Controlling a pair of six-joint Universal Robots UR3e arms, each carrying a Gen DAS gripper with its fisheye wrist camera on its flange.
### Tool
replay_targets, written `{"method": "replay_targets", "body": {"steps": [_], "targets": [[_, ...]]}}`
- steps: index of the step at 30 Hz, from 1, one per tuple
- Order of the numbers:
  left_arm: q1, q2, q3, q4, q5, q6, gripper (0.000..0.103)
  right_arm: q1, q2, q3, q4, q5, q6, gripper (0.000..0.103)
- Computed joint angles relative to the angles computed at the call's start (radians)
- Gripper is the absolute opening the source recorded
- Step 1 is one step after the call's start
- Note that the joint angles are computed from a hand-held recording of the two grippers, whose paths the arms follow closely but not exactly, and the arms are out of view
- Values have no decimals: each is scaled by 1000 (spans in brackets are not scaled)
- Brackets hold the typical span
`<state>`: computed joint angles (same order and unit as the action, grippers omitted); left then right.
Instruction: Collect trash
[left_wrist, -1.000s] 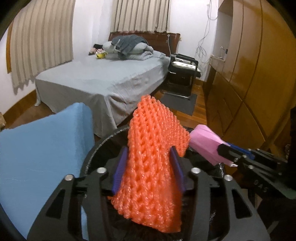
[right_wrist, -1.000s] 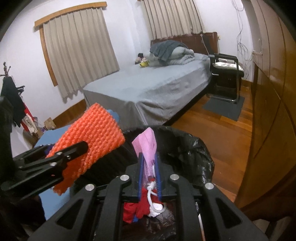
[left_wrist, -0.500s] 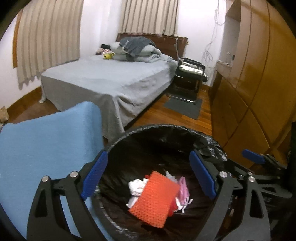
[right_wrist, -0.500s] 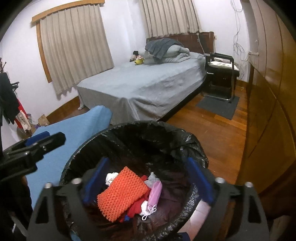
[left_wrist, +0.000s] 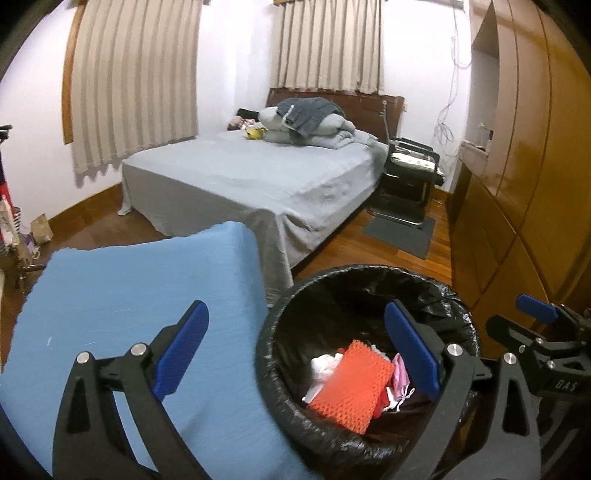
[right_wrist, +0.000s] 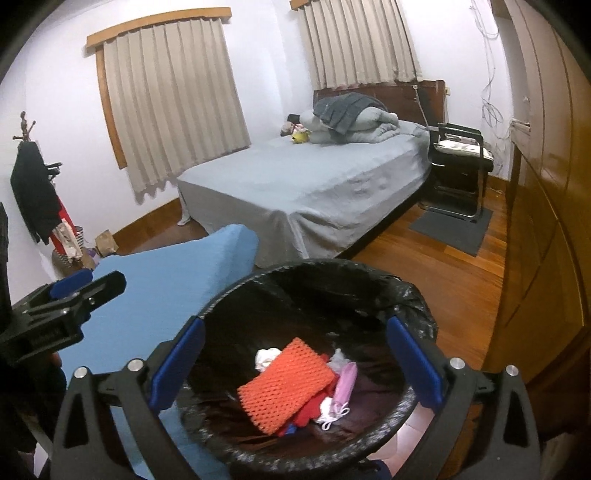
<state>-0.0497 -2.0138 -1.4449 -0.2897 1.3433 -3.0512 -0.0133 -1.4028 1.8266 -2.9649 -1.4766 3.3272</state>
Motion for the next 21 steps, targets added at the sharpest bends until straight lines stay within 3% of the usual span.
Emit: {"method": "replay_targets", "body": {"steps": [21], "targets": [[94,394,-340,23,-3,57,96,123,-138,-58,101,-24,10,97]]}}
